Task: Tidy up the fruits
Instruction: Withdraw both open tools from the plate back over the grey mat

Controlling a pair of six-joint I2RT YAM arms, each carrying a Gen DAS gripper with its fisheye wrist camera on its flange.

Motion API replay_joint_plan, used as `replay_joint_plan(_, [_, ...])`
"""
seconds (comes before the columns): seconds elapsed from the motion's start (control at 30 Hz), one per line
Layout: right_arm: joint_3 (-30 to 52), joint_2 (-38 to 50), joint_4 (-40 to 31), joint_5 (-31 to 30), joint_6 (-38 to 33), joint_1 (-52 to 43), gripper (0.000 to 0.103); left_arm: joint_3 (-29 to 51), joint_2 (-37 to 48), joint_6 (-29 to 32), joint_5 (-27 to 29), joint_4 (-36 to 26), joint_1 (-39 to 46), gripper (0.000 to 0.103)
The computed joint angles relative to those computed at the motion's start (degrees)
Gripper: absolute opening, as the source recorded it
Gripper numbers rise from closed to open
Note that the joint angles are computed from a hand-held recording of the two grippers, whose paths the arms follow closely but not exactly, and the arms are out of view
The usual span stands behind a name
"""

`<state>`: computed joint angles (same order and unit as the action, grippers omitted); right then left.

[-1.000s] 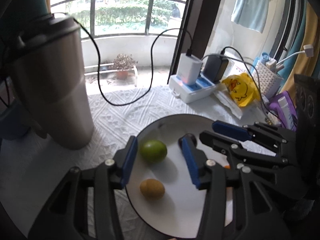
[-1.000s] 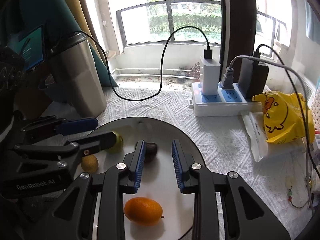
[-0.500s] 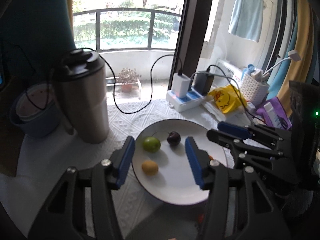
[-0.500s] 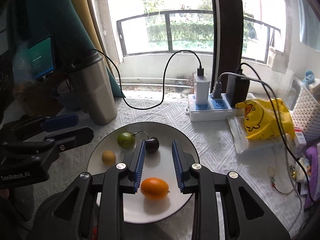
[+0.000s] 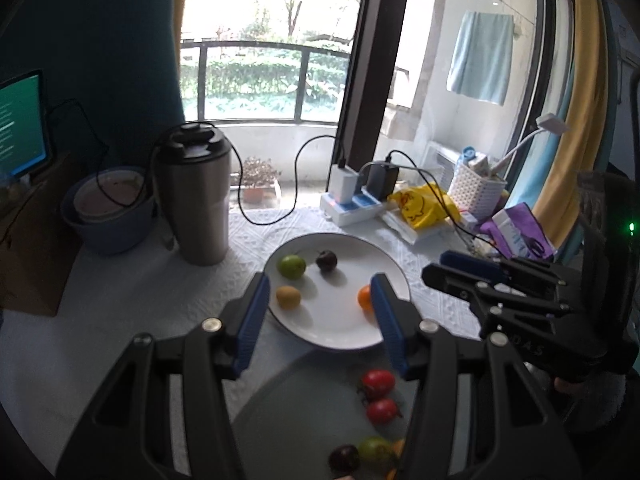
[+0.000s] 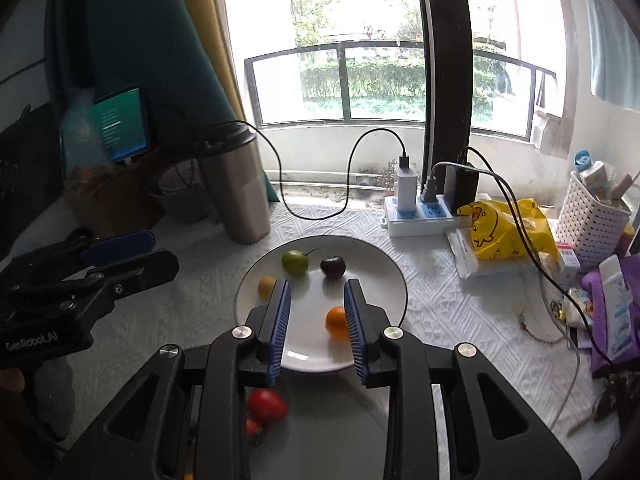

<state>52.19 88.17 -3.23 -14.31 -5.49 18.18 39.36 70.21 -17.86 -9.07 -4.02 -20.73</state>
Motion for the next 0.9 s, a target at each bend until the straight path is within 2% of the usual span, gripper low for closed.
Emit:
replay_joint_plan(0.27, [-7.7, -8.2, -0.3, 1.6, -0.4, 0.9, 0.03, -5.0, -8.8, -3.0, -3.7, -3.2, -3.8, 0.054])
replay_joint_plan(0.57, [-13.7, -13.8, -0.9, 2.3, -0.8, 1.2, 0.03, -9.6, -13.6, -7.0, -9.1, -5.9, -10.7, 0.054])
replay_joint_plan(0.6, [-14.3, -14.2, -1.0, 2.3, -0.8, 1.2, 0.03, -10.1, -13.9, -7.4, -9.1, -5.8, -11.0, 0.055])
replay_joint_plan(0.67, [-15.5, -15.1, -1.0, 2.2, -0.8, 1.0, 0.03, -11.4, -14.4, -8.5, -8.9, -5.5, -11.9, 0.071])
replay_joint_plan(0.9, [-19.0, -15.5, 0.7, 0.1, -1.1, -0.2, 0.03, -14.3, -13.7, -14.3, -11.9, -6.0, -17.1, 0.074])
